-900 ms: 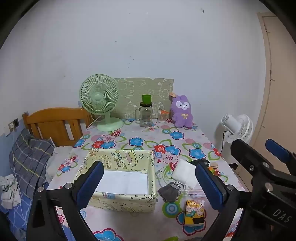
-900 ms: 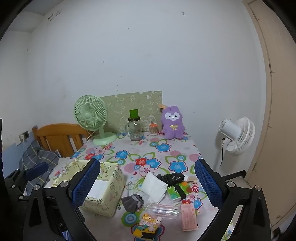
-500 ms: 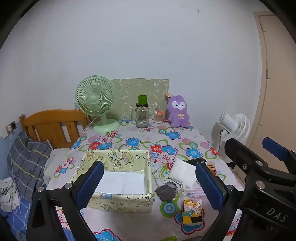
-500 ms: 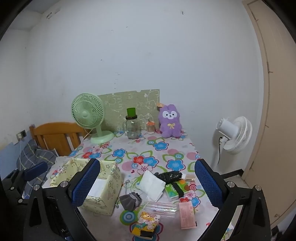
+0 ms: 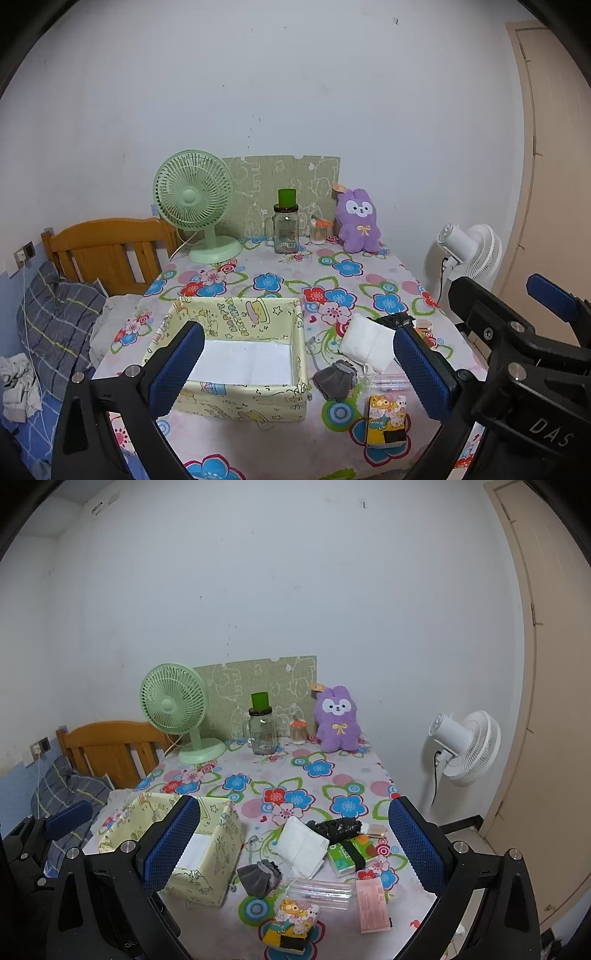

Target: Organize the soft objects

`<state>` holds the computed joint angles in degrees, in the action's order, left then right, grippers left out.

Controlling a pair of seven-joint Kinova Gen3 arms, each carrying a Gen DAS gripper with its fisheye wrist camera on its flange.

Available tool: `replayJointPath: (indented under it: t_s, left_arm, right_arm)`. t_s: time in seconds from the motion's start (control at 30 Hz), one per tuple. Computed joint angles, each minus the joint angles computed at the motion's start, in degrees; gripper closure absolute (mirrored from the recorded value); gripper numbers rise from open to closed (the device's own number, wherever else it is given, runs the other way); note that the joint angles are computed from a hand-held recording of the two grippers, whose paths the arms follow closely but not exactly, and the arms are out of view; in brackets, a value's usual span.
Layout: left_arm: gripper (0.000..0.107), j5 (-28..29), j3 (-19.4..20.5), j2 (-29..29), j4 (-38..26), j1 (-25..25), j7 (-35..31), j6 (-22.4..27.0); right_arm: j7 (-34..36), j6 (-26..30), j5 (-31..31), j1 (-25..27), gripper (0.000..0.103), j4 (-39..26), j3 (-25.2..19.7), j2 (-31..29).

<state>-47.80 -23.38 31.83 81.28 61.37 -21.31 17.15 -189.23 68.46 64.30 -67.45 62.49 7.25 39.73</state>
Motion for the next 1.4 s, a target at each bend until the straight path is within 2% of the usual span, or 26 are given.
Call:
replayJointPath:
  t_s: [0.33,0.8,0.93,1.4]
  left_arm:
    - [0.005,1.5,4.7,-0.1,-1.5,-3.3,-2.8,2.7]
    - [0.005,1.2,5.5,0.0,-1.9,-3.8,-2.8,3.2]
    - [0.005,2.5,7.4,-0.2,-2.2,-5.3,-4.4,3.5]
    - [0.006,1.5,4.9,0.3,-2.0,-3.7,-3.0,2.5]
  right_arm:
    - [-0.2,-0.7,-0.1,0.2,0.0,0.4,0.0,0.1]
    - [-1.2,-1.2,1.3,-0.1,0.0,1.4,0.0,0.2]
    - [-1.6,-1.6,1.4,0.0,0.0,1.7,-0.1,0.0]
    - [-2.7,-2.3,1.9,0.4,0.0,2.8,-0.5,-0.4]
